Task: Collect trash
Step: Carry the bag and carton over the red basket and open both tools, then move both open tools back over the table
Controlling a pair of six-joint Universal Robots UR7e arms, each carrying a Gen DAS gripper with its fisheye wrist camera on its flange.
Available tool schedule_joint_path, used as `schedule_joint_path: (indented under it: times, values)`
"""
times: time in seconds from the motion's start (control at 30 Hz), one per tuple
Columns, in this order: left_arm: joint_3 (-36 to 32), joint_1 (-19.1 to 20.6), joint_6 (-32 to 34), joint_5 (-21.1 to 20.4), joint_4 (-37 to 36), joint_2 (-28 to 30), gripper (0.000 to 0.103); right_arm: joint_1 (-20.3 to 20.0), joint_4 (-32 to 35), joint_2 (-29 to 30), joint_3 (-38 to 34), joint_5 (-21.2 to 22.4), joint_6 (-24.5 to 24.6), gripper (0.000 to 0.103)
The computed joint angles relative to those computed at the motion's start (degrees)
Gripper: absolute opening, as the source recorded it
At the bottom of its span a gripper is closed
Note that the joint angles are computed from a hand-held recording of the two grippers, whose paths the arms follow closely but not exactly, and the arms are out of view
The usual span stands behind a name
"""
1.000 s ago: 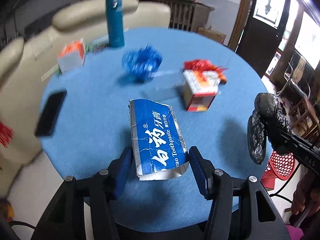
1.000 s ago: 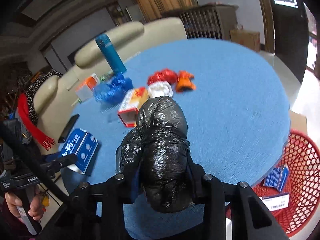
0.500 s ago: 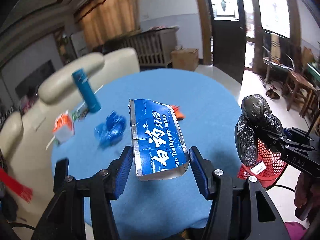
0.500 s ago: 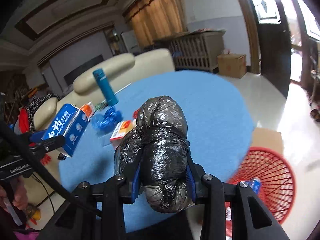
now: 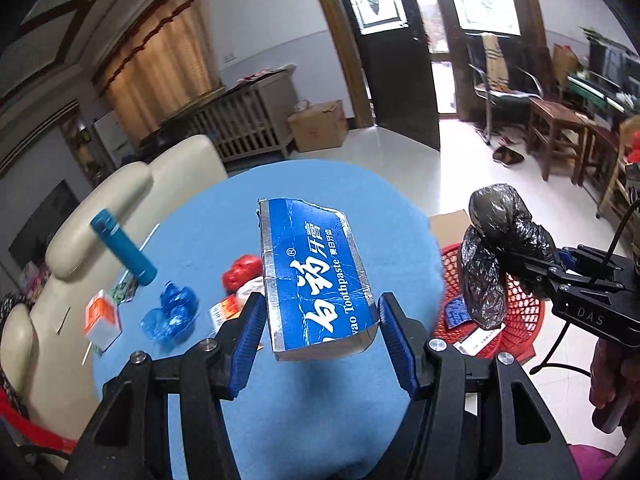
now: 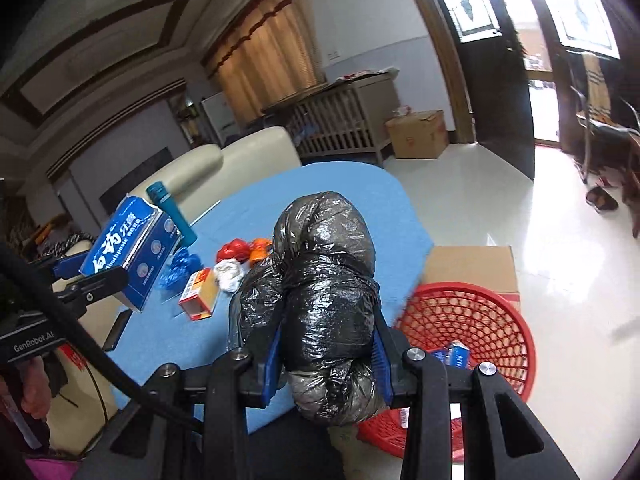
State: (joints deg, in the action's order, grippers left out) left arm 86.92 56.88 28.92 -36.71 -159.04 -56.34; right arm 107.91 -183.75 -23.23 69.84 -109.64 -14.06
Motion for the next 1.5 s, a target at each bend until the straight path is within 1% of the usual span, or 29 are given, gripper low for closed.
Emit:
schedule_joint_path:
  times: [0.17,0.3,0.37,0.5,0.6,0.73,0.77,0.8,0.83,0.9,0.93,0.97,1.07,1.1,1.13,1.2,1.23,1.3,1.5]
  values:
    - [-1.29,-0.68,0.02,-0.74,2.14,2.05,0.059,-1.05,-2.39,-1.46,2.23,-0.17,1.12,0.040]
    - [-3.14,-0.60,0.14,-2.82,4.84,3.91,0.059,-1.85,-3.85,-2.37,3.86,-0.86,2.51,0.041]
    - [-4.50,-0.36,-0.64,-4.16,7.65,5.02,0.060,-2.33,-4.40,-2.81,4.60,-1.53,3.51,0.041]
    - [-8.46,0.60,-5.21,-9.33,16.71,7.08,0.060,-3.32,-5.14,-3.61,6.03,-3.29,5.58,0.042]
    - [-12.24,1.37,-8.13,-12.72,22.80,9.32,0.060,-4.44,-4.29,-4.40,7.13,-3.44,8.38,0.042]
    - [-16.43,2.36,-10.75,-16.63,28.30,12.24,0.063,-5.59,-3.29,-4.84,7.87,-3.44,10.94,0.042]
    - [-17.49,2.66,-11.24,-18.05,29.85,12.82,0.065,-5.82,-2.39,-4.87,7.70,-3.11,11.39,0.044]
    - [-18.10,2.87,-11.62,-18.73,30.77,13.19,0.065,-5.99,-1.65,-4.82,7.41,-3.20,11.82,0.049]
    - [-18.38,3.00,-12.06,-18.91,31.20,13.53,0.065,-6.17,-1.08,-4.71,7.05,-3.37,12.49,0.051]
    - [-18.29,3.21,-12.10,-18.78,31.05,13.63,0.066,-6.65,-0.68,-4.90,7.08,-2.59,14.25,0.058]
    - [-18.07,3.35,-12.32,-18.47,31.00,13.44,0.066,-6.84,-0.55,-5.03,7.19,-2.12,14.94,0.065]
    - [-17.71,3.34,-12.83,-17.38,30.71,13.18,0.066,-6.99,-0.44,-5.35,7.52,-1.82,15.79,0.071]
    - [-15.75,3.56,-13.38,-16.88,28.92,11.01,0.066,-7.12,-1.29,-6.05,8.51,-1.64,16.05,0.071]
    - [-14.65,3.50,-13.09,-16.00,27.59,10.22,0.069,-7.07,-1.24,-6.07,8.39,-2.00,15.91,0.071]
    - [-12.70,3.34,-12.50,-14.12,25.31,8.85,0.070,-6.92,-1.48,-6.25,8.56,-2.12,15.69,0.071]
    - [-9.60,3.42,-11.81,-12.02,21.55,6.65,0.071,-6.54,-1.92,-6.39,8.73,-2.19,15.34,0.071]
    - [-7.57,3.72,-12.47,-10.92,19.89,4.94,0.071,-6.37,-1.68,-6.20,8.27,-2.25,15.10,0.071]
    - [-4.88,4.56,-14.98,-9.42,18.80,2.06,0.071,-6.08,-0.92,-5.89,7.33,-2.08,14.20,0.071]
    - [0.27,7.84,-21.99,-5.04,15.02,-4.77,0.071,-4.19,4.36,-3.64,3.18,-1.57,12.77,0.071]
